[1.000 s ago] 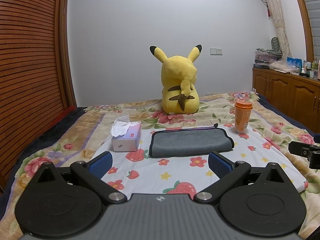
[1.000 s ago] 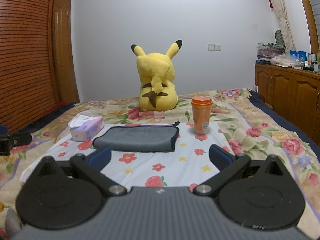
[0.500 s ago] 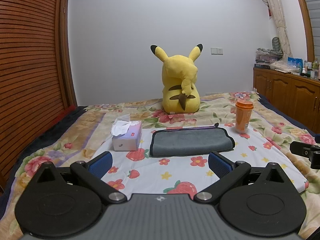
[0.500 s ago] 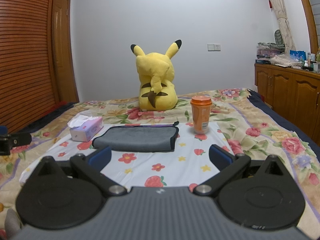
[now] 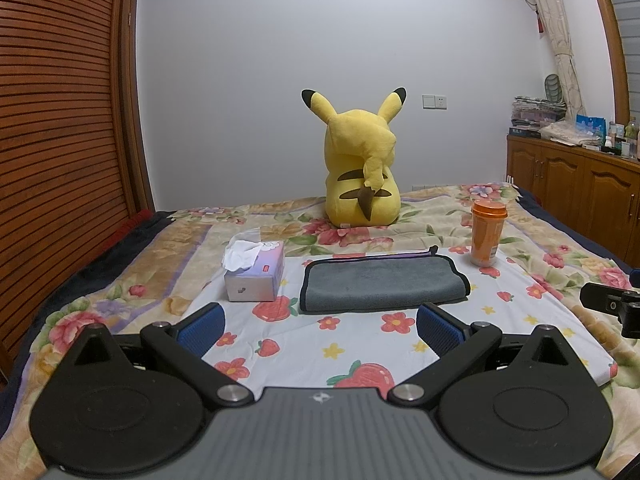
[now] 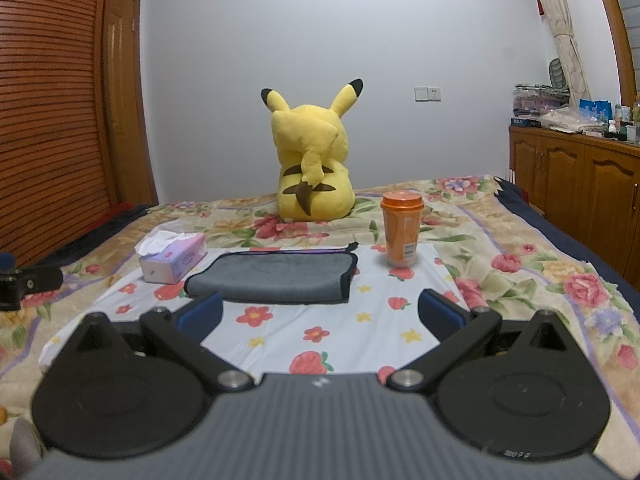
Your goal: Fold towel
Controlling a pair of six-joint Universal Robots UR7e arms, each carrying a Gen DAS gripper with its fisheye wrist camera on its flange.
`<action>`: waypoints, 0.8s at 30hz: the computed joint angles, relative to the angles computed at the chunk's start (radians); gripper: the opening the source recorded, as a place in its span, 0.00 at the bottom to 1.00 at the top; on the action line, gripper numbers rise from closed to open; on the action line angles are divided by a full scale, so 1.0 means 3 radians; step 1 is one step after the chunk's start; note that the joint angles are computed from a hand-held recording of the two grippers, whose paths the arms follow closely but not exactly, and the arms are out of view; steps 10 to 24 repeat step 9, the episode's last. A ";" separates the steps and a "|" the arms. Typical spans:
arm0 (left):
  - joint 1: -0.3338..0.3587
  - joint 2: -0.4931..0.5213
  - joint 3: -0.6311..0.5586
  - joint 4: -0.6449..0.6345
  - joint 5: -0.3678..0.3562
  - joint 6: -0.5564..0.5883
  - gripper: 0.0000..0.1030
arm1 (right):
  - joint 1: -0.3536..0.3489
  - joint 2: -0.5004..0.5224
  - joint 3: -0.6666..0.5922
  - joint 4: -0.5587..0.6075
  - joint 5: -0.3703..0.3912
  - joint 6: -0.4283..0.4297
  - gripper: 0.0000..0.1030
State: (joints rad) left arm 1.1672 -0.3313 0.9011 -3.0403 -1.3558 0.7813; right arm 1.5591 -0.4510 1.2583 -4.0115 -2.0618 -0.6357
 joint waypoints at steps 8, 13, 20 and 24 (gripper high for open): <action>0.0003 0.0004 -0.0008 0.0009 0.0003 -0.0015 0.97 | 0.0001 0.0000 -0.0002 0.0000 -0.0002 -0.0001 1.00; 0.0003 0.0004 -0.0008 0.0009 0.0003 -0.0015 0.97 | -0.0001 -0.0003 0.0005 -0.0005 0.0000 0.0001 1.00; 0.0003 0.0004 -0.0008 0.0009 0.0003 -0.0015 0.97 | -0.0001 -0.0003 0.0005 -0.0005 0.0000 0.0001 1.00; 0.0003 0.0004 -0.0008 0.0009 0.0003 -0.0015 0.97 | -0.0001 -0.0003 0.0005 -0.0005 0.0000 0.0001 1.00</action>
